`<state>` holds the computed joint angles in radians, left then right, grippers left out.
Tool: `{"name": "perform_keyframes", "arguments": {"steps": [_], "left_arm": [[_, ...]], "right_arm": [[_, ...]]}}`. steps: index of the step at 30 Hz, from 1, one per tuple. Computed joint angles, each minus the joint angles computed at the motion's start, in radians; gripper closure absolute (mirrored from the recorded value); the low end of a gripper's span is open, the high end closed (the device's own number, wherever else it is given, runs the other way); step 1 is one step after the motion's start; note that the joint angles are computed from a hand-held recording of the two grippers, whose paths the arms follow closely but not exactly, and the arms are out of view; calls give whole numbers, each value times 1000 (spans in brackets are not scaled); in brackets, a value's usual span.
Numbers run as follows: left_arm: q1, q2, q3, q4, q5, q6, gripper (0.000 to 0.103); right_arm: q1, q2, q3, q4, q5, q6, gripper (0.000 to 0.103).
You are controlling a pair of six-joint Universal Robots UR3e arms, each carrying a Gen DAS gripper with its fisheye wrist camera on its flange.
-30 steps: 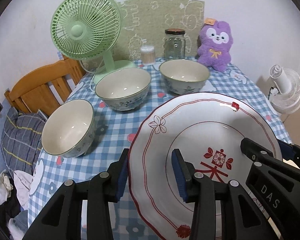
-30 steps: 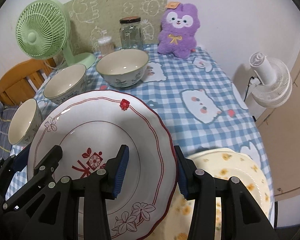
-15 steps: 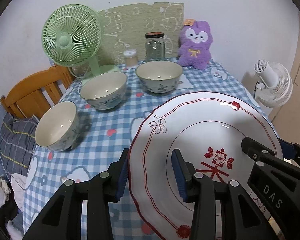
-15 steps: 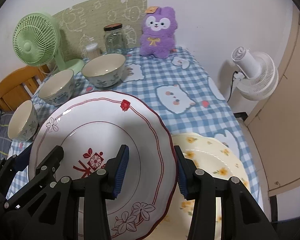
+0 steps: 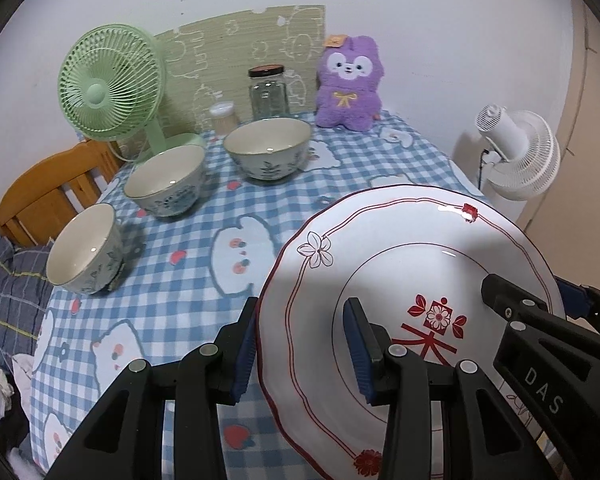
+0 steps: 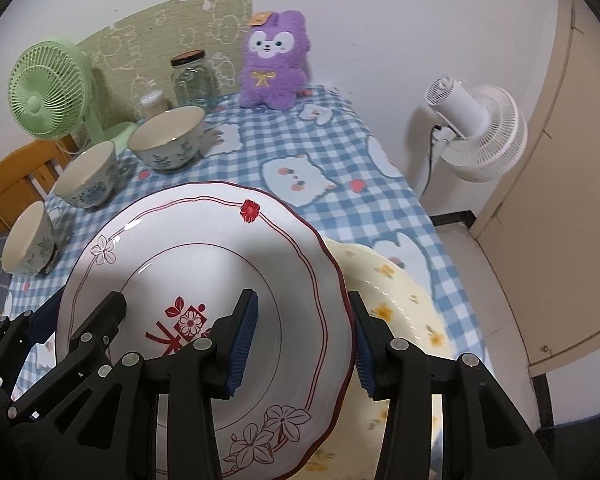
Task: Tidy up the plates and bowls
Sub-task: 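Carry the red-rim plate over the yellow-flower plates and lower it onto them with both tools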
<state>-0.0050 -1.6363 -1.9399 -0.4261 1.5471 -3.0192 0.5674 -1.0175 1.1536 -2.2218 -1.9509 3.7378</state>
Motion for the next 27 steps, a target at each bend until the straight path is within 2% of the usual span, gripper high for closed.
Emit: {"name": "perform_keyframes", "arguments": {"steps": [11,27], "left_arm": [[-85,-27,7,-4,8,-31,62],[-186,-100,34,0,52,-52,62]], "right_arm": [[-37,-133,229,-82,-5,10,55],[-94,-230,434,-155,35,14,55]]}}
